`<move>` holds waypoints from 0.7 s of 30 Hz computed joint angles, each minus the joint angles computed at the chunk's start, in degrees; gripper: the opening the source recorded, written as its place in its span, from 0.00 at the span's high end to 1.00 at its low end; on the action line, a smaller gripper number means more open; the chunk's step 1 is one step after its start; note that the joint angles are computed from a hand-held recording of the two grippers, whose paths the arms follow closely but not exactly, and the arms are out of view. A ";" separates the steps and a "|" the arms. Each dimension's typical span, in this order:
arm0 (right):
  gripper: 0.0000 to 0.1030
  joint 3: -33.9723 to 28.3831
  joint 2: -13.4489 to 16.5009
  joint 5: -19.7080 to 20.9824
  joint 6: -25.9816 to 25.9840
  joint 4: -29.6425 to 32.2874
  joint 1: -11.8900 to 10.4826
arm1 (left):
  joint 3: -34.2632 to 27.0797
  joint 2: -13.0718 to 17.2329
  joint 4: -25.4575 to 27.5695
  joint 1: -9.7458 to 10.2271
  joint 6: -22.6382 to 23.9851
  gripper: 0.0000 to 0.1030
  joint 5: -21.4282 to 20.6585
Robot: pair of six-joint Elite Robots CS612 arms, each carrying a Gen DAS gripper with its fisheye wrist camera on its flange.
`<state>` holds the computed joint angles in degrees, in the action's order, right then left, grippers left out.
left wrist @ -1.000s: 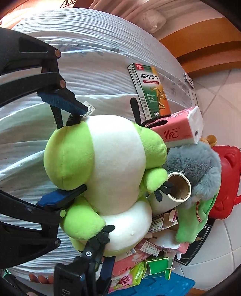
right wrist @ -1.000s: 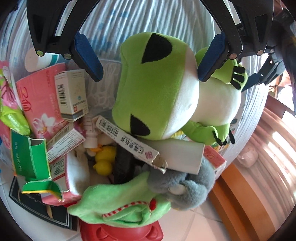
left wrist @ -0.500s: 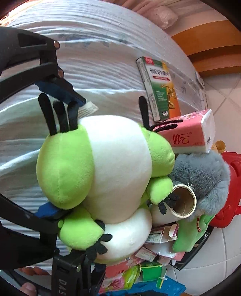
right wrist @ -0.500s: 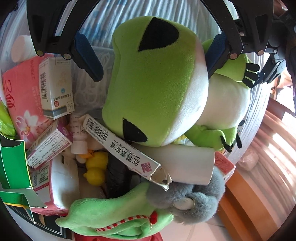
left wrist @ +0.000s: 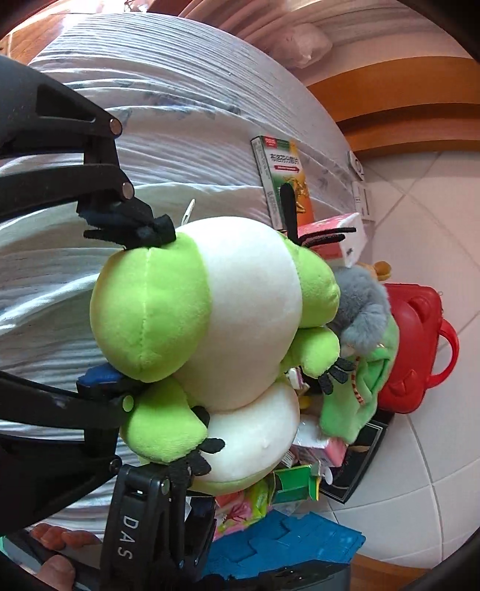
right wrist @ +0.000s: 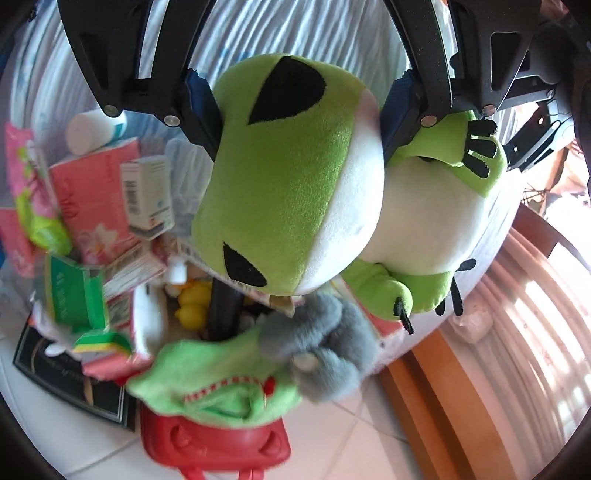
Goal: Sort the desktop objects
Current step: 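Grasp the green frog plush with both tools, then carry the frog plush into the blue bin and open both tools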
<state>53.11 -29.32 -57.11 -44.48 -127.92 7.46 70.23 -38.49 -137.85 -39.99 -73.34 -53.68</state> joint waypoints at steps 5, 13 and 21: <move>0.28 3.14 -2.84 5.12 0.57 -5.56 -1.98 | -1.41 -0.98 -0.15 -1.79 1.55 0.45 6.21; 0.28 6.52 -6.34 10.94 5.90 -16.38 -5.33 | -9.42 1.36 -2.36 -3.71 10.95 0.45 13.70; 0.27 2.65 -6.09 12.26 13.87 -23.00 -9.82 | -28.33 10.21 -5.29 -4.25 26.72 0.45 14.63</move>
